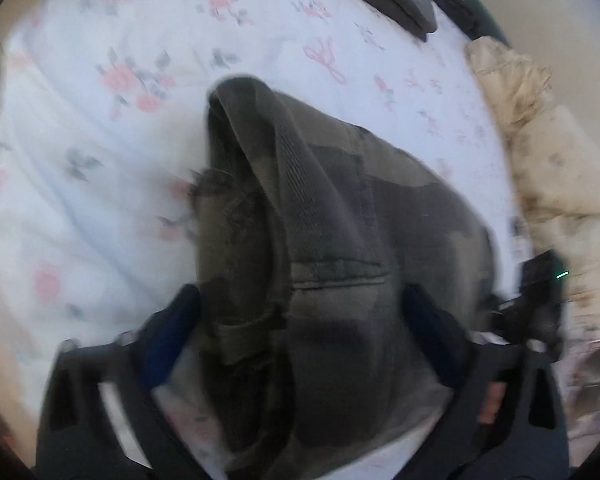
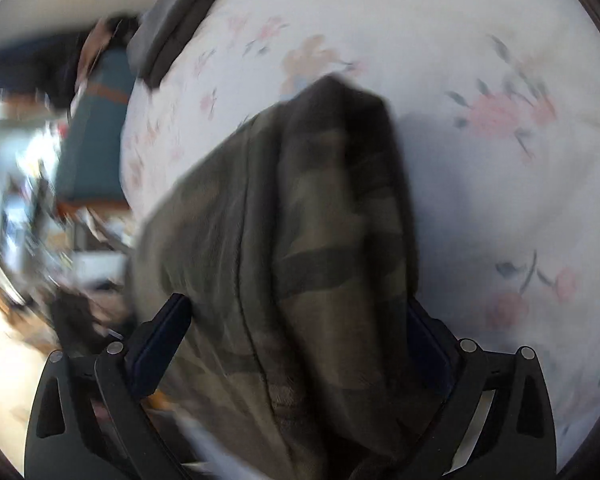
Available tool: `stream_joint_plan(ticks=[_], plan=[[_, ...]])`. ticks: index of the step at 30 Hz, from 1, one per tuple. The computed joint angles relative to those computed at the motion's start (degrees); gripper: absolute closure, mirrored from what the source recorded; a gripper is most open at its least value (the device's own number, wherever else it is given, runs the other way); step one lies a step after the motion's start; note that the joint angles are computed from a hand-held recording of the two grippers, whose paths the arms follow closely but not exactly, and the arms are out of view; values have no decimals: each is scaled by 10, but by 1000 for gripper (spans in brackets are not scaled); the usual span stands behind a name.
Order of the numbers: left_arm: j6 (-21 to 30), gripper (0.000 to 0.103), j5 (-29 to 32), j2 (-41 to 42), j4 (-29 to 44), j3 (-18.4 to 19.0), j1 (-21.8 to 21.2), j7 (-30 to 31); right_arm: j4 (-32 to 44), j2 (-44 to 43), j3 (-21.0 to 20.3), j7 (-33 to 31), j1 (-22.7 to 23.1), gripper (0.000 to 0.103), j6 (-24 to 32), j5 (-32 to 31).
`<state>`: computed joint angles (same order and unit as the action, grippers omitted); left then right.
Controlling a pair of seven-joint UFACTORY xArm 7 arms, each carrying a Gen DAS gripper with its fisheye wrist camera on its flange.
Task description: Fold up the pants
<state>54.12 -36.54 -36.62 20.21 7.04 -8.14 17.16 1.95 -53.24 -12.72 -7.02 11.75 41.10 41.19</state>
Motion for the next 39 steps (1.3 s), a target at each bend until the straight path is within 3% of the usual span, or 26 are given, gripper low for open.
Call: stream_joint_plan(ticks=[2,3,5,8,12,14,17,20,21,22,23,25,26,28,30,31,33,34,35,37,39], plan=[[1,25,1,-4,0,-2,-3,6,-2,-19,-18,23,38,5,-5,-49],[6,28,5,-9,0,-3,-3,7,-7,-35,-33,41,54,16,-8,-77],[6,50,13,-22,4,-11,-8,10,-9,-47,-75,58,88,40,-27,-103],[13,70,27,-51,13,-21,-10,-13,1,-79,-75,65,103,67,-30,-121],[21,72,30,-105,42,-13,-16,-34,23,-129,-85,79,114,69,-32,-136],[13,71,33,-88,81,-15,-25,-39,52,-106,-81,65,137,69,-57,-123],[-20,71,22,-3,156,-11,-42,-38,148,10,-70,-38,140,69,-75,-36],[-73,71,4,155,292,-3,-64,3,282,185,4,-194,44,69,-24,118],[-85,71,-10,202,333,-9,-60,19,337,245,10,-225,27,69,-21,139],[-90,71,-24,261,390,-24,-42,28,387,295,5,-245,27,69,-14,145],[-93,71,-24,319,450,-17,-47,13,447,355,-21,-260,52,69,-22,160],[-93,71,-5,409,554,-31,-33,-7,560,456,-55,-244,77,69,3,146],[-117,71,-10,465,614,-37,-28,3,620,514,-77,-258,100,69,-12,165],[-121,68,15,557,725,-48,-14,-18,735,613,-109,-266,112,69,22,183],[-119,58,87,643,828,-45,-16,-71,837,707,-133,-259,117,61,41,187],[-141,58,147,677,861,-14,-44,-101,870,746,-169,-241,139,49,42,178],[-205,51,267,707,860,87,-126,-167,893,815,-282,-164,234,38,-9,92],[-213,42,323,714,852,112,-144,-207,890,845,-330,-123,271,35,-28,32],[-211,41,355,713,841,113,-144,-236,877,853,-354,-106,291,34,-35,-9],[-243,41,346,669,766,70,-112,-234,815,805,-330,-136,290,35,-62,-18],[-312,41,343,605,663,45,-96,-227,724,710,-234,-172,235,36,-125,-45]])
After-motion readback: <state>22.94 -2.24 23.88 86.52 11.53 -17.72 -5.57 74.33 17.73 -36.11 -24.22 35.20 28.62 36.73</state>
